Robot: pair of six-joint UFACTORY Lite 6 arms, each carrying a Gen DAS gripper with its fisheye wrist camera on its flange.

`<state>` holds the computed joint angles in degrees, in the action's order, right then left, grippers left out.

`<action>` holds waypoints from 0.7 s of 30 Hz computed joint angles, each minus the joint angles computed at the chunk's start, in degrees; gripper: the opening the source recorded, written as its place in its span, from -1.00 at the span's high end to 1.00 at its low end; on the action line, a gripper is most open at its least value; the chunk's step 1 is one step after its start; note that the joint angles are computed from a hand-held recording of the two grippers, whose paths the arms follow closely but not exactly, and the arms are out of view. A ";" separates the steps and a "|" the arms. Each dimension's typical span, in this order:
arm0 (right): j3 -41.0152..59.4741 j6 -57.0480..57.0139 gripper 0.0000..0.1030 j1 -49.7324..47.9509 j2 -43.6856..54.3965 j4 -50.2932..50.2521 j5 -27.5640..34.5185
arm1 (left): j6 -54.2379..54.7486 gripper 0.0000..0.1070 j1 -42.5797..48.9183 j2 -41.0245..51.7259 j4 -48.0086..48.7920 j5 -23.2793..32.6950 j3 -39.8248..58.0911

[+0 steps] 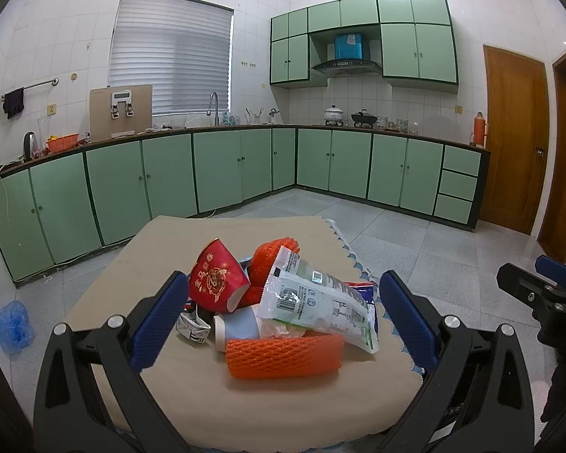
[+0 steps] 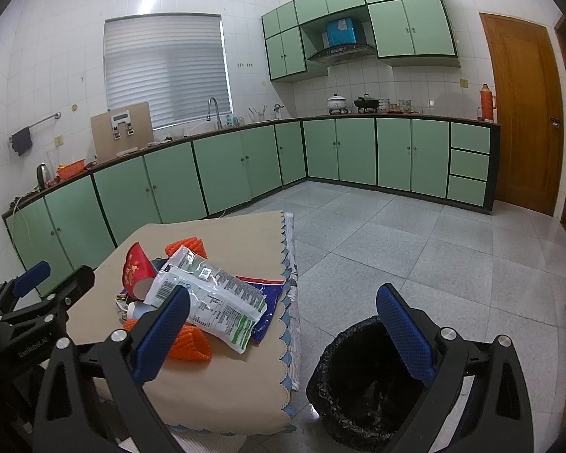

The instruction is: Collect trash

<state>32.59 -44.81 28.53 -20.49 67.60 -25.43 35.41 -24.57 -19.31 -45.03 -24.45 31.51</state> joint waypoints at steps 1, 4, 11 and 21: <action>0.03 -0.02 -0.88 0.02 0.07 0.01 -0.05 | 0.00 -0.83 0.00 0.00 0.00 0.00 0.00; 0.12 0.36 -0.88 -0.04 0.29 -0.30 0.01 | -0.07 -0.83 -0.01 0.10 0.09 -0.09 0.00; 0.16 0.71 -0.88 -0.14 0.48 -0.67 0.03 | 0.80 -0.83 -0.23 -0.02 -0.82 -0.03 0.09; 0.17 0.68 -0.88 -0.26 0.46 -0.72 0.16 | 0.58 -0.83 0.02 0.20 -0.49 0.03 0.21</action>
